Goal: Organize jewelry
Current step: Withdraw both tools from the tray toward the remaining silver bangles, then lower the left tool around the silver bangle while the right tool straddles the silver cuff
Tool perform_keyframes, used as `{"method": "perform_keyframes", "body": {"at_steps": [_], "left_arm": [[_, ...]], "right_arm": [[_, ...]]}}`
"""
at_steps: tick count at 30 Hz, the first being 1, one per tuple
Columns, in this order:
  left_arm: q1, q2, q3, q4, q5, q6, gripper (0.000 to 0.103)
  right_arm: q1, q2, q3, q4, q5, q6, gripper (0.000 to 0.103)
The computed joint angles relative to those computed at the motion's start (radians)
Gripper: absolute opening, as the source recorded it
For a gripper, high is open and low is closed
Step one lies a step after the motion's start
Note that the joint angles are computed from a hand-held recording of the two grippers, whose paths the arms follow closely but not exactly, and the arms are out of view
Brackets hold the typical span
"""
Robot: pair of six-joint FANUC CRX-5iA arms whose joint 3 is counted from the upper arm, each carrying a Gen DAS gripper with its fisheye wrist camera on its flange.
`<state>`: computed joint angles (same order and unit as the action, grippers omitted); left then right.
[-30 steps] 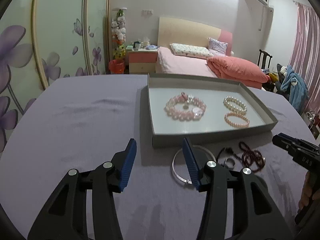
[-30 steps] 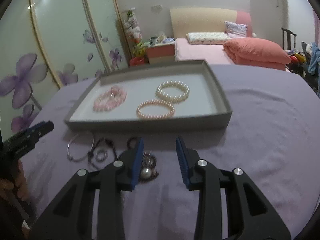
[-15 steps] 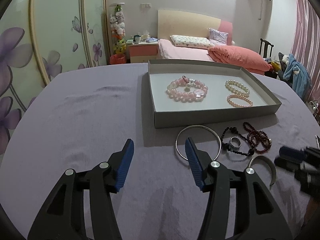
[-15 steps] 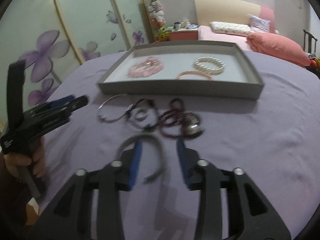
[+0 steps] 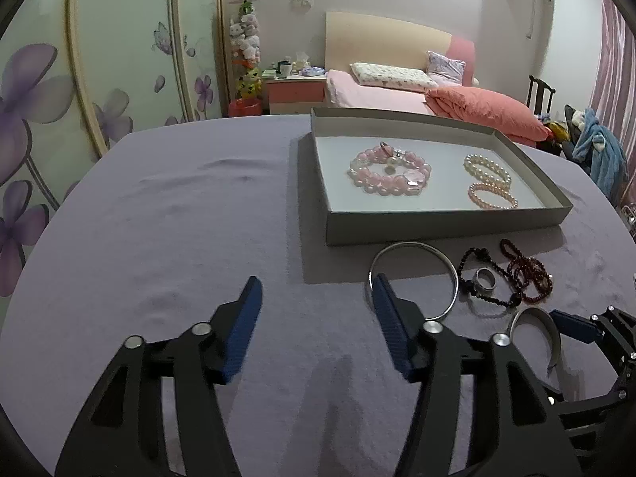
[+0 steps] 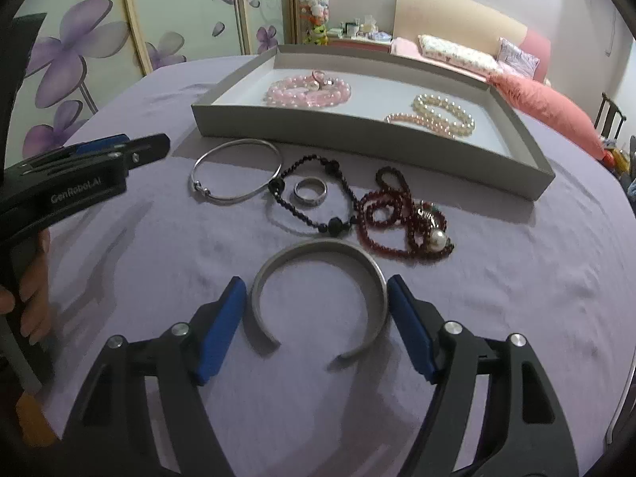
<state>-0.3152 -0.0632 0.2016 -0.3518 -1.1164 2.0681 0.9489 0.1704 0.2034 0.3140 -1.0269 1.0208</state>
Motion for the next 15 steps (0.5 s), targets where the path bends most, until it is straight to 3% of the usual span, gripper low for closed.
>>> {"method": "perform_keyframes", "body": {"at_steps": [7, 15], "left_arm": [[-0.011, 0.029, 0.012, 0.054, 0.008, -0.101, 0.076], [-0.052, 0.121, 0.096, 0.051, -0.07, -0.207, 0.084]], "right_arm": [[-0.035, -0.027, -0.037, 0.009, 0.012, -0.021, 0.066], [-0.084, -0.049, -0.07, 0.021, 0.022, -0.069, 0.066]]}}
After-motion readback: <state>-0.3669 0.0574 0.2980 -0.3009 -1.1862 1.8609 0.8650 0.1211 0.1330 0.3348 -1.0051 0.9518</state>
